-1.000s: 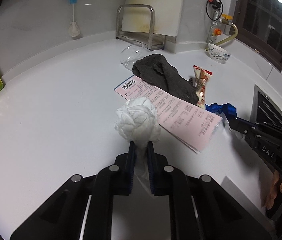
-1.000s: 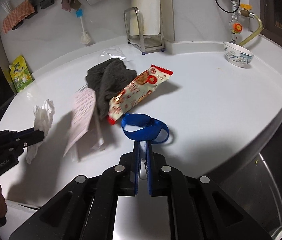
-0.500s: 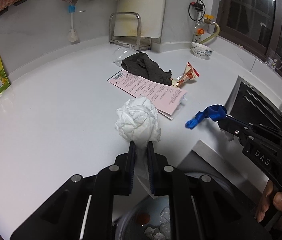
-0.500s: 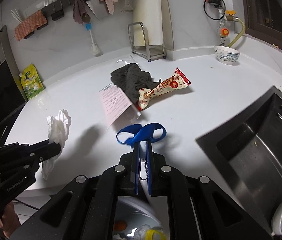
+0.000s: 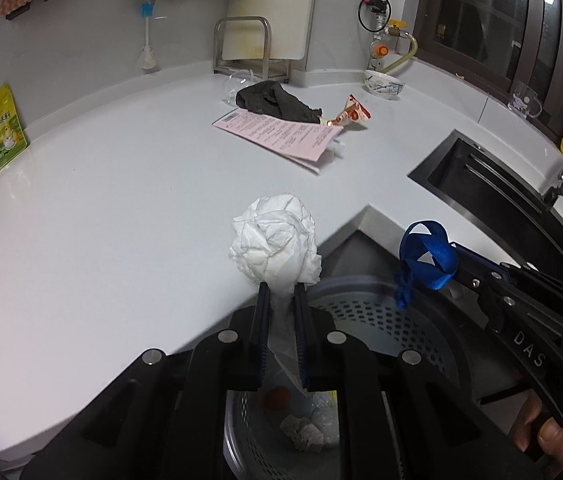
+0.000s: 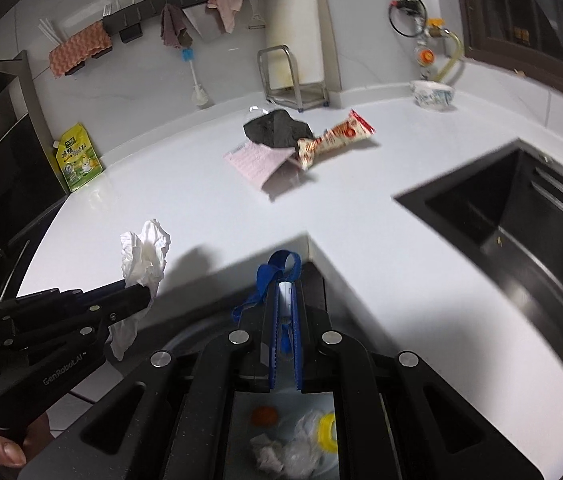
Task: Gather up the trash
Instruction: 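Lift the tissue and blue clip and carry both over the bin, then open both tools to drop the tissue and clip into the bin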
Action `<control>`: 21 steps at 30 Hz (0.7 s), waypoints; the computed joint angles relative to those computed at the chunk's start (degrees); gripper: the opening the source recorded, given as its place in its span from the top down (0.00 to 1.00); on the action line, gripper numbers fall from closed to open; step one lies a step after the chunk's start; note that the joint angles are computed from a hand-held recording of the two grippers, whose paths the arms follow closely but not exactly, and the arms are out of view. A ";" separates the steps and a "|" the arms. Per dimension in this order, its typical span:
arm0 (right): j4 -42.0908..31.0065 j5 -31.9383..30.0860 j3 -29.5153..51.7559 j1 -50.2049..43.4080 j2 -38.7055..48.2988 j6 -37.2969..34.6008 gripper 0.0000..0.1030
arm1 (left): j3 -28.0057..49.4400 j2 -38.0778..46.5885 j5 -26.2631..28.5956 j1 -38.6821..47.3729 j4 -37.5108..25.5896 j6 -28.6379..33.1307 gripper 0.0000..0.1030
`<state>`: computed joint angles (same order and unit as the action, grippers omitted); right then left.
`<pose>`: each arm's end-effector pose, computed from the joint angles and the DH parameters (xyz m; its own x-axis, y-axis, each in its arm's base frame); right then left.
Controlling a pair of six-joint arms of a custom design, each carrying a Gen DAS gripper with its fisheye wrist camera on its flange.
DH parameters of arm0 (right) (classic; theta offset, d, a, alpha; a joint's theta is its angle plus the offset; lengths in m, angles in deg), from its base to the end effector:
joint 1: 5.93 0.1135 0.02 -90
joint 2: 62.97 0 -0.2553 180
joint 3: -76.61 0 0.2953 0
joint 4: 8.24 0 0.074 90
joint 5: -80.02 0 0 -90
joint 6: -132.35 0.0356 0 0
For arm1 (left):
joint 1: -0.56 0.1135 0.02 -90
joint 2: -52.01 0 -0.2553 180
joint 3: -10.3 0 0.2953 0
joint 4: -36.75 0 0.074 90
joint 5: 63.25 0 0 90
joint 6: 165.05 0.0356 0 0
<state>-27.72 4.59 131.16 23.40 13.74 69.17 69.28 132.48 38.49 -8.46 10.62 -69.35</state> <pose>0.2798 0.1469 0.1785 -0.6569 0.1318 -0.7424 -0.0155 0.9820 0.1880 0.3207 -0.0582 0.1767 -0.6972 0.2091 -0.6856 0.3600 0.9293 -0.0826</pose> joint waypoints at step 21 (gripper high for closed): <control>-3.45 7.79 -5.62 10.18 2.80 11.11 0.94 | -11.71 -6.11 -4.57 -1.60 3.47 0.94 0.88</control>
<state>-31.18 12.38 125.54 33.58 16.53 80.29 57.57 126.36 33.92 -10.06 14.09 -68.41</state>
